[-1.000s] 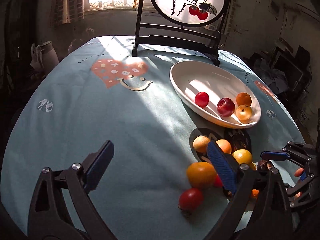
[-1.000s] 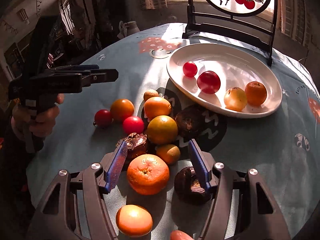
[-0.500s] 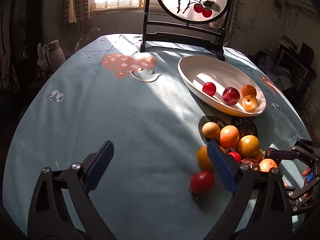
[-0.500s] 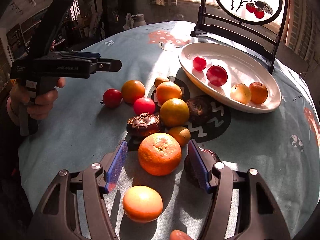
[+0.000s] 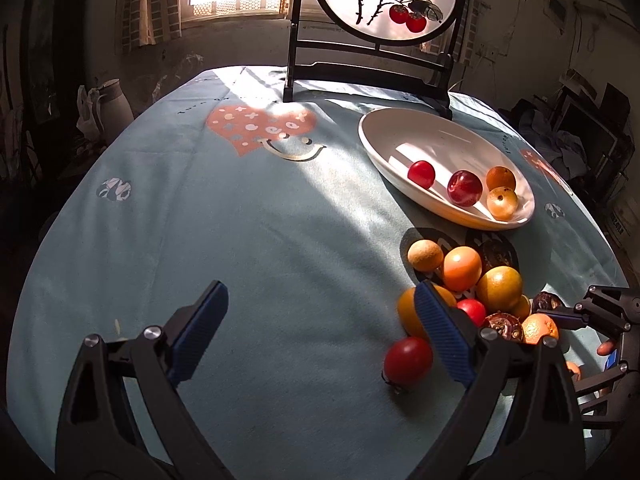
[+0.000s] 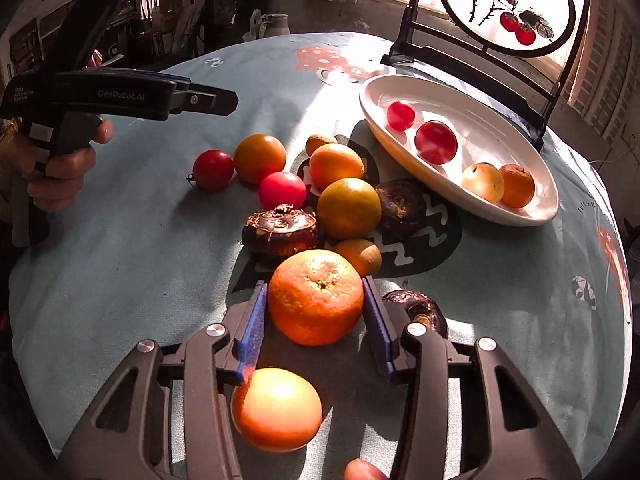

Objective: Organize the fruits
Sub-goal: 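Grasp the large orange with the right gripper while the left grasps a red tomato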

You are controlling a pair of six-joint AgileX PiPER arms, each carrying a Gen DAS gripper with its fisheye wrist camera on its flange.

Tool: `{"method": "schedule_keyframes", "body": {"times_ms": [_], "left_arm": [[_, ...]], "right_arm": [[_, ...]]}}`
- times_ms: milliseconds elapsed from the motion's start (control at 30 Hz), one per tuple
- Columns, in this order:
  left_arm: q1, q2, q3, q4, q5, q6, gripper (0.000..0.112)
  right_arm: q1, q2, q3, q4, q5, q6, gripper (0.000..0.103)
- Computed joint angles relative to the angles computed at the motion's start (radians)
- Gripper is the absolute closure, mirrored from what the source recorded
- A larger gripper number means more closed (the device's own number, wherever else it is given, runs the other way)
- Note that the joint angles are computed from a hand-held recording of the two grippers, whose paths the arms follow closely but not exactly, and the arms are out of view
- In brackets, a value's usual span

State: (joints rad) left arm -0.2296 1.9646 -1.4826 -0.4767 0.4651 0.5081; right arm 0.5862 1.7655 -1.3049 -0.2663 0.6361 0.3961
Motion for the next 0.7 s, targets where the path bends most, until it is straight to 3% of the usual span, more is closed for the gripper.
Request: {"method": "schedule_keyframes", "body": {"times_ms": [200, 400, 433, 500, 600, 700], "left_arm": [[-0.003, -0.001, 0.012, 0.018, -0.013, 0.005, 0.016], [0.007, 0.006, 0.006, -0.123, 0.116, 0.223, 0.018], [0.000, 0.005, 0.012, -0.124, 0.123, 0.244, 0.020], [-0.026, 0.002, 0.027, -0.077, 0.113, 0.241, 0.035], [-0.046, 0.013, 0.025, -0.026, 0.131, 0.226, 0.048], [-0.054, 0.018, 0.026, -0.008, 0.142, 0.232, 0.051]], "right_arm": [[-0.034, -0.027, 0.021, 0.091, -0.030, -0.057, 0.058], [-0.151, -0.140, 0.121, 0.362, -0.166, -0.187, 0.058], [-0.158, -0.148, 0.129, 0.351, -0.175, -0.161, 0.058], [-0.170, -0.154, 0.135, 0.350, -0.177, -0.134, 0.058], [-0.184, -0.152, 0.136, 0.382, -0.173, -0.149, 0.058], [-0.184, -0.151, 0.135, 0.390, -0.173, -0.154, 0.058]]}}
